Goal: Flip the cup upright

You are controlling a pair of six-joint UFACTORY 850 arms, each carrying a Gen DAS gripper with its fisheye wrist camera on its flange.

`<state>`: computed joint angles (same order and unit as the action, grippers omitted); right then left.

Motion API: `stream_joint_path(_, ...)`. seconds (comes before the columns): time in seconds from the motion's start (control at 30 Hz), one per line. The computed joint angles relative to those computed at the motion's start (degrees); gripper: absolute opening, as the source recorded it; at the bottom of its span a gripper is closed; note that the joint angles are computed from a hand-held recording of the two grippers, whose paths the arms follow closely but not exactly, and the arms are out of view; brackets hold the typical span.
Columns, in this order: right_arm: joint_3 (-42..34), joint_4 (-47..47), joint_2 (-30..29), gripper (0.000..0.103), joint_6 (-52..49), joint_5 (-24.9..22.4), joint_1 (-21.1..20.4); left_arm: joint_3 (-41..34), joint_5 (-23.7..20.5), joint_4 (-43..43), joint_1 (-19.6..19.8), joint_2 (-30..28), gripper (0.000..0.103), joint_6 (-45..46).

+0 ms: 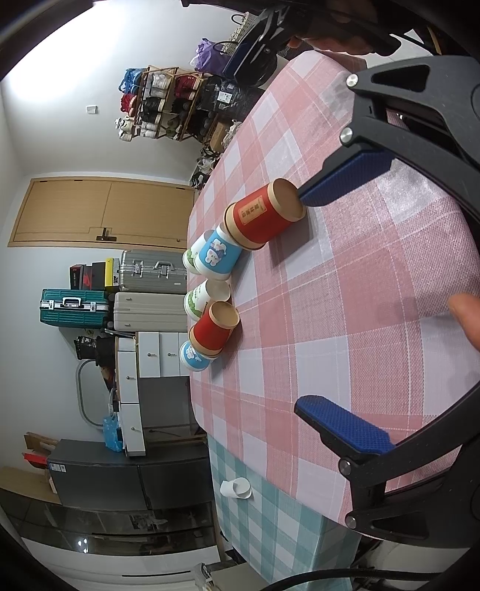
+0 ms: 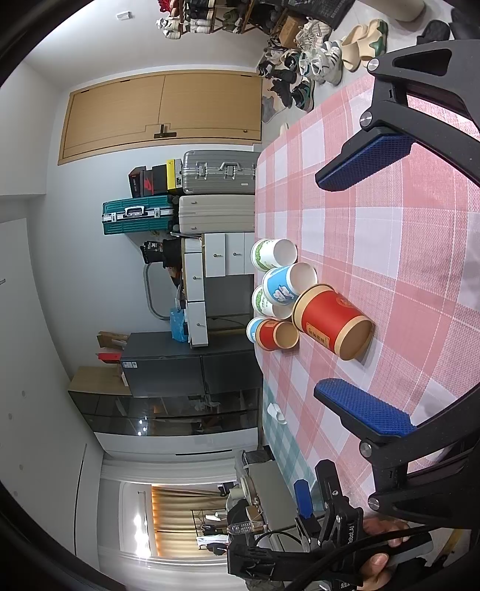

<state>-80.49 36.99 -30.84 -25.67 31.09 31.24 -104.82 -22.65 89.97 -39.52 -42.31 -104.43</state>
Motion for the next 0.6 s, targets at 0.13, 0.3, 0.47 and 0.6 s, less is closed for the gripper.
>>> stream_joint_path(0.13,-0.16,-0.01,-0.16,0.103,-0.02,-0.03,-0.04,0.01,0.05,0.1,0.03,0.02,0.102,0.03)
stream_joint_path(0.3,-0.05,-0.17,-0.1,0.103,0.09,-0.01,-0.03,0.07,0.04,0.15,0.02,0.09,0.102,0.02)
stream_joint_path(0.47,-0.07,0.1,-0.1,0.103,-0.07,0.01,0.02,0.21,-0.02,0.6,0.03,0.08,0.102,-0.49)
stream_joint_path(0.6,0.05,0.04,-0.18,0.103,-0.03,0.34,0.08,0.15,0.05,0.4,0.03,0.05,0.102,-0.28)
